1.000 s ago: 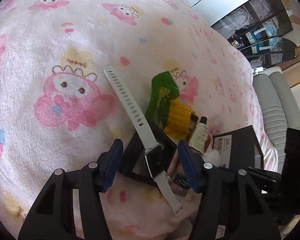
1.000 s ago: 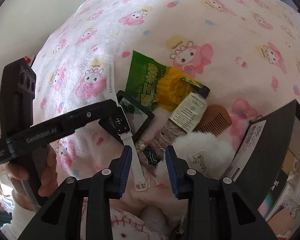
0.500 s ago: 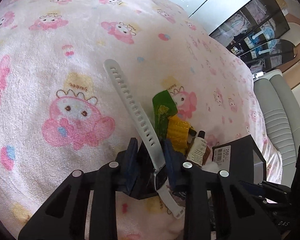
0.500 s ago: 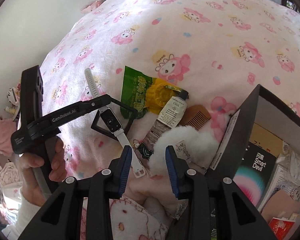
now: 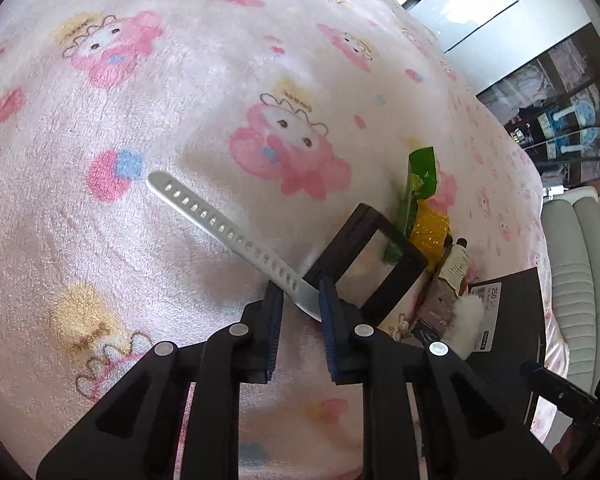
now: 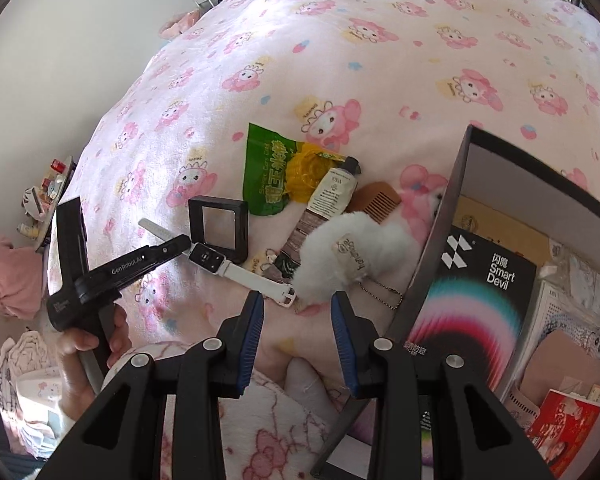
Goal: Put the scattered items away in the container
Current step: 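Grasp the white smartwatch by its strap with the left tool, then carry the smartwatch with the left tool over the black box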
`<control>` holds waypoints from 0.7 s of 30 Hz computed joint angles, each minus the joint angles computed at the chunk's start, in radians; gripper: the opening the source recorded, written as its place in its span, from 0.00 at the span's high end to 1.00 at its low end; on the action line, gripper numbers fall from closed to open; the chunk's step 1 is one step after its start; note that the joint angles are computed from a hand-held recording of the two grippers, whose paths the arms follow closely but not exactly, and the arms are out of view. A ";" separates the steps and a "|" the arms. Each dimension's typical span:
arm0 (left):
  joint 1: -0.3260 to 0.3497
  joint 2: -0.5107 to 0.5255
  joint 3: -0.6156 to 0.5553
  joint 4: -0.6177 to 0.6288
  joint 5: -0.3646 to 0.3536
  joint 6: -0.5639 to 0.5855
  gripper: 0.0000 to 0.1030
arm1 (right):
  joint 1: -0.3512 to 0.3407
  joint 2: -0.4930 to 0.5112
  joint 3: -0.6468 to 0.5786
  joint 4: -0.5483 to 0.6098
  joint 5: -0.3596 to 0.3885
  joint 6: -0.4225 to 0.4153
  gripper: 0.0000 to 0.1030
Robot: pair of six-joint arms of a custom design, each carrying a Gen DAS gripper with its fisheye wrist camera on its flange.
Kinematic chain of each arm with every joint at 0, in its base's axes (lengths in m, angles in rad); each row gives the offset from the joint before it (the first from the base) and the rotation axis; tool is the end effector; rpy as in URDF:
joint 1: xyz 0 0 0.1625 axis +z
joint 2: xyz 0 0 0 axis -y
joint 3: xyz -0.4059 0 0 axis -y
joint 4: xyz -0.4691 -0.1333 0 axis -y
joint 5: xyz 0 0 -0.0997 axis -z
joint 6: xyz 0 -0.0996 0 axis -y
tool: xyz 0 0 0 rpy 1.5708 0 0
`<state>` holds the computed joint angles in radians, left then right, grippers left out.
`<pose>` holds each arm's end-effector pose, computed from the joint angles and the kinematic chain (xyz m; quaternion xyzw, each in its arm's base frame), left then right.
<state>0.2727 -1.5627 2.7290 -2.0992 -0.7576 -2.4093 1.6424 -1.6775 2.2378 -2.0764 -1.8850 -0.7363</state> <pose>-0.1635 -0.2593 0.0228 -0.3547 0.8064 -0.4410 0.1717 0.1343 -0.4400 0.2168 0.3920 -0.9062 -0.0766 0.1390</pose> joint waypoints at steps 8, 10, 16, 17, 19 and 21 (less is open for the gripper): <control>-0.033 -0.023 -0.087 0.109 0.084 0.105 0.99 | -0.006 -0.022 0.007 0.036 0.028 -0.029 0.70; -0.023 0.026 -0.141 0.070 0.110 0.211 0.99 | -0.013 -0.035 0.001 0.043 0.051 -0.030 0.69; -0.004 0.210 -0.331 -0.047 0.177 0.471 0.99 | -0.064 -0.076 -0.036 0.093 0.110 -0.007 0.69; 0.002 0.249 -0.359 -0.109 0.190 0.544 0.99 | -0.077 -0.091 -0.040 0.100 0.118 -0.009 0.69; 0.014 0.334 -0.418 -0.249 0.201 0.697 0.99 | -0.103 -0.122 -0.049 0.114 0.119 -0.024 0.69; 0.036 0.430 -0.483 -0.390 0.187 0.854 0.99 | -0.131 -0.156 -0.055 0.113 0.111 -0.045 0.69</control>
<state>0.3085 -1.1326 2.2459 -2.4894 -0.5703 -1.5555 1.5110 -1.8337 2.1825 -1.9632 -1.7736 -0.7812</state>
